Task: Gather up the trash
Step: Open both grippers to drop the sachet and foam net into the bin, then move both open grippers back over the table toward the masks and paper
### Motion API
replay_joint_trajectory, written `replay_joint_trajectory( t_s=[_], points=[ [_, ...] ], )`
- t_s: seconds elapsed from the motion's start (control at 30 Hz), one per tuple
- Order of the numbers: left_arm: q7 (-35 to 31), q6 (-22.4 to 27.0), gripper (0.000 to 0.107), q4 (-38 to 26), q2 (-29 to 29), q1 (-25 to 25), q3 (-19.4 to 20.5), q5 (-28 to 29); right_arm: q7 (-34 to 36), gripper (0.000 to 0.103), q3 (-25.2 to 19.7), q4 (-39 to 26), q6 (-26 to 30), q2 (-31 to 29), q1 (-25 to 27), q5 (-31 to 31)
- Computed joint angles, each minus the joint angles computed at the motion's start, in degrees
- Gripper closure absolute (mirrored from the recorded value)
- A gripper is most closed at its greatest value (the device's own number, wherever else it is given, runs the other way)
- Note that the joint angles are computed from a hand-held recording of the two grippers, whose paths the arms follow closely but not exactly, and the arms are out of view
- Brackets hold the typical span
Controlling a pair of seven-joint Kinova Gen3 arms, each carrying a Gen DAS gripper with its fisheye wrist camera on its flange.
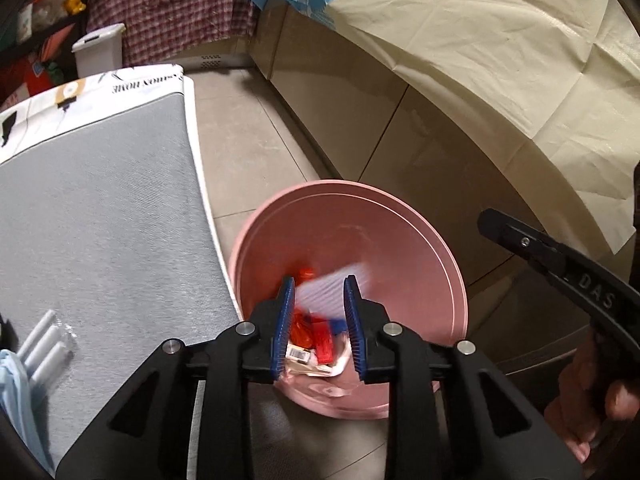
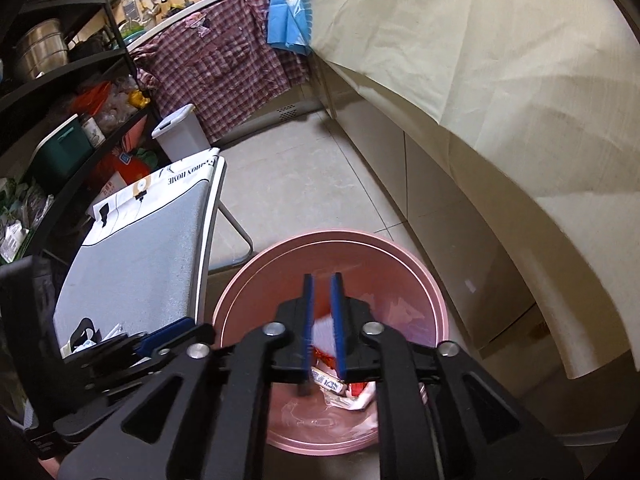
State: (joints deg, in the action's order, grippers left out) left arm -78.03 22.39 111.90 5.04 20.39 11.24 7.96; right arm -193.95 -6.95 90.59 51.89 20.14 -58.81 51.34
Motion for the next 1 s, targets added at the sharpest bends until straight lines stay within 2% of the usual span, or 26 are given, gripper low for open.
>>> replay_joint_trajectory(
  t_s=[0.23,0.4,0.6,0.7,0.9,1.0],
  points=[
    [-0.6,1.0,0.082,2.7,-6.1,-1.0,-0.7,-0.5,0.4,0.082,0.0,-0.5,0.4,0.2,-0.7,0.9],
    [-3.0,3.6,0.082,4.8,-12.9,-2.7,-2.4,0.0,0.3,0.082,-0.4,-0.7,1.3,0.0,-2.1,2.6],
    [-9.0,7.6,0.082,7.1,-20.8,-4.9,-7.3,1.8,-0.3,0.082,-1.2,-1.9,2.9,-0.1,-4.6,5.7],
    [-13.0,9.5,0.082,8.0,-23.5,-6.4,-11.2,3.0,0.0,0.082,-1.8,-3.0,3.1,0.2,-5.5,6.5],
    [-14.3,12.7,0.082,11.7,-30.3,-14.1,-14.9,1.9,0.3,0.082,-1.7,-7.0,2.6,1.9,-8.3,8.2],
    [-11.0,12.9,0.082,13.5,-32.3,-19.2,-13.8,0.4,-0.9,0.082,-0.9,-9.1,1.4,3.5,-10.2,9.9]
  ],
)
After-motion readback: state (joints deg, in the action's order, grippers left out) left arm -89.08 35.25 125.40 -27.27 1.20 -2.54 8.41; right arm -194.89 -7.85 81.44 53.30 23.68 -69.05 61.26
